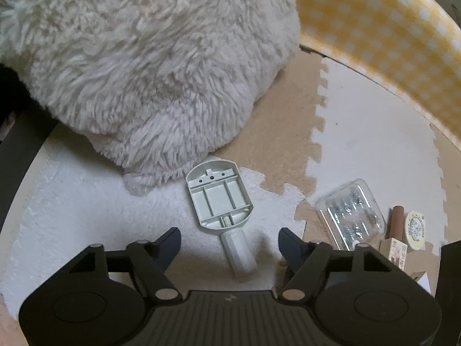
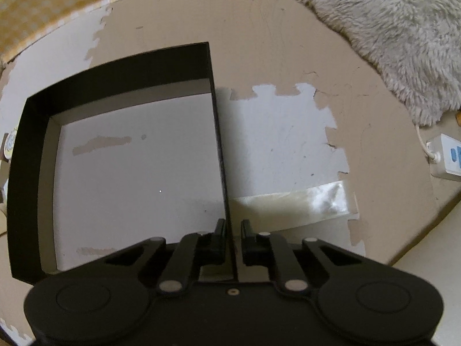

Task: Organize rigid objects
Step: 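Lower the left gripper onto the white plastic holder's handle and close, then carry the white holder with the left gripper into the black box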

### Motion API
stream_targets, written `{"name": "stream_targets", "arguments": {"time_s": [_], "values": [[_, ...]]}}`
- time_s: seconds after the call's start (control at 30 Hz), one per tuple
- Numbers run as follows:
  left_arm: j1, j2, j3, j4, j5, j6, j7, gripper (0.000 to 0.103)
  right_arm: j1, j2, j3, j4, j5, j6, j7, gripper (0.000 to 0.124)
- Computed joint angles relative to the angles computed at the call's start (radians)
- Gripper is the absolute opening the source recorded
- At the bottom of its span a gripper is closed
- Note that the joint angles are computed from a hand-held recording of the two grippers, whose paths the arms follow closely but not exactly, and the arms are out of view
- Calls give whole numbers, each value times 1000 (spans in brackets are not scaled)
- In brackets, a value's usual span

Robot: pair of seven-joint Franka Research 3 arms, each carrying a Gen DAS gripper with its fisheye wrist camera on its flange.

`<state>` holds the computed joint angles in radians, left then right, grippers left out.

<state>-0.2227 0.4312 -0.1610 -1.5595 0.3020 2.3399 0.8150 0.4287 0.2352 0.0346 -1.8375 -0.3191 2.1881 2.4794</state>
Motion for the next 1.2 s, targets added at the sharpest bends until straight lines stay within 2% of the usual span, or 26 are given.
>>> {"name": "stream_targets", "arguments": {"time_s": [0.07,0.4,0.6,0.73,0.8,0.83,1.07,1.2], "values": [[3,9,-3,7,-8,-4,9,66,6,10,0,14,-14,-12,-3,10],[-6,38,12,29,13,-20,16,56,-4,-7,-1,-20,10,38,16,8],[-4,58,9,52,10,-31,19,41,-4,-5,-2,-20,8,42,19,8],[-4,62,6,60,3,-43,26,39,-3,-6,-1,-21,7,41,20,9],[-4,61,6,60,-1,-43,22,30,-3,-5,-2,-20,7,40,20,9],[-5,61,8,61,0,-44,18,20,-3,-3,-1,-16,5,35,18,9],[-8,56,10,53,14,-35,25,20,-1,-2,-2,-15,3,36,18,9],[-11,41,13,35,29,5,9,20,-1,-2,-2,-15,3,35,18,9]]}}
